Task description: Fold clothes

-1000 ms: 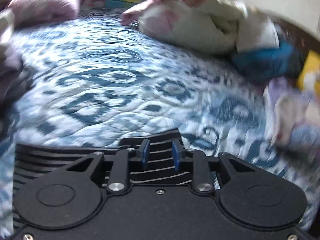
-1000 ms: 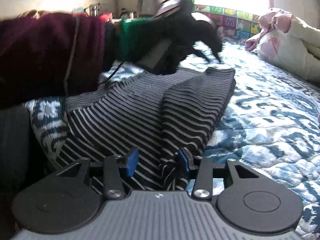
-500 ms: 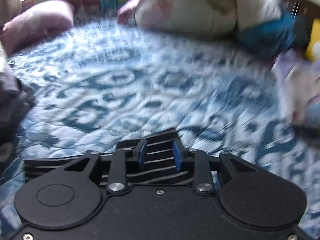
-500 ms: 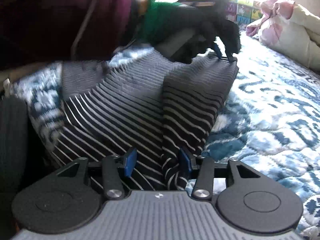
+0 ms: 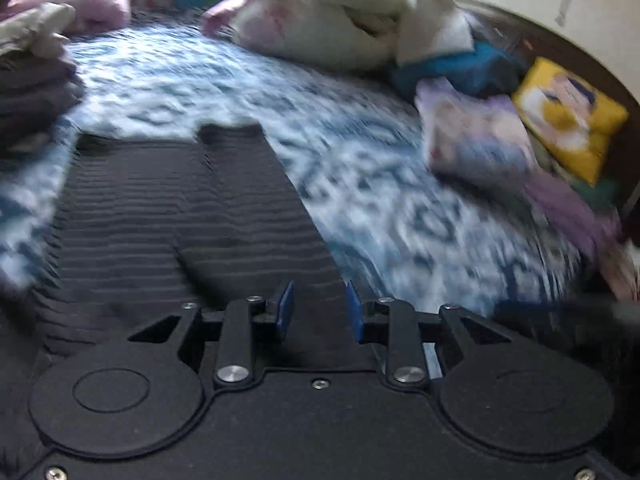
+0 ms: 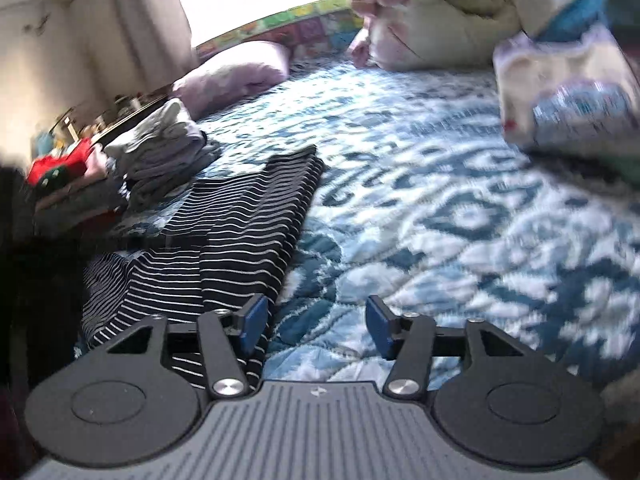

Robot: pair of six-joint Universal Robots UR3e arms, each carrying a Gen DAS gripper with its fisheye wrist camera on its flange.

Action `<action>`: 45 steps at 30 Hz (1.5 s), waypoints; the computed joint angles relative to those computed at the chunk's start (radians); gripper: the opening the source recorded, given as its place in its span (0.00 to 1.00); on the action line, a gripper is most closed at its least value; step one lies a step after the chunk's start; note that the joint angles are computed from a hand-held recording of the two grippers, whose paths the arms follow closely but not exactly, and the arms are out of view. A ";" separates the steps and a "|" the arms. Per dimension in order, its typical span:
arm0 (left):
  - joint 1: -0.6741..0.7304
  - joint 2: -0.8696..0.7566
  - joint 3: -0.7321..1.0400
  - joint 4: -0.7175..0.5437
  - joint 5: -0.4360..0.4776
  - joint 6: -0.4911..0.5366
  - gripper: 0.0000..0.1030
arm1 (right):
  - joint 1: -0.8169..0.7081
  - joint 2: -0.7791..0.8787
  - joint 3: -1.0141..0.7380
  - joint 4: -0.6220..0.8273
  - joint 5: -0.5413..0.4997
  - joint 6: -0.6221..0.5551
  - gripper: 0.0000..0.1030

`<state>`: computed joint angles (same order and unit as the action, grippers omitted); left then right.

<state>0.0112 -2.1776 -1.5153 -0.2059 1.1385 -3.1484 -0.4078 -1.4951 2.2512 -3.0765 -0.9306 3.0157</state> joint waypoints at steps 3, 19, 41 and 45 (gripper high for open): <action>-0.022 -0.040 -0.022 -0.006 -0.012 0.000 0.20 | -0.007 -0.008 0.019 0.004 0.016 0.005 0.60; 0.335 0.239 -0.413 0.243 0.112 -0.394 0.35 | 0.140 -0.021 -0.003 0.012 0.011 -0.030 0.67; 0.818 -0.036 -0.268 0.358 -0.110 -0.568 0.02 | 0.283 -0.005 -0.132 0.214 -0.044 -0.100 0.72; 0.785 0.071 -0.340 0.439 -0.162 -0.480 0.01 | 0.207 -0.029 -0.081 0.148 -0.026 -0.056 0.71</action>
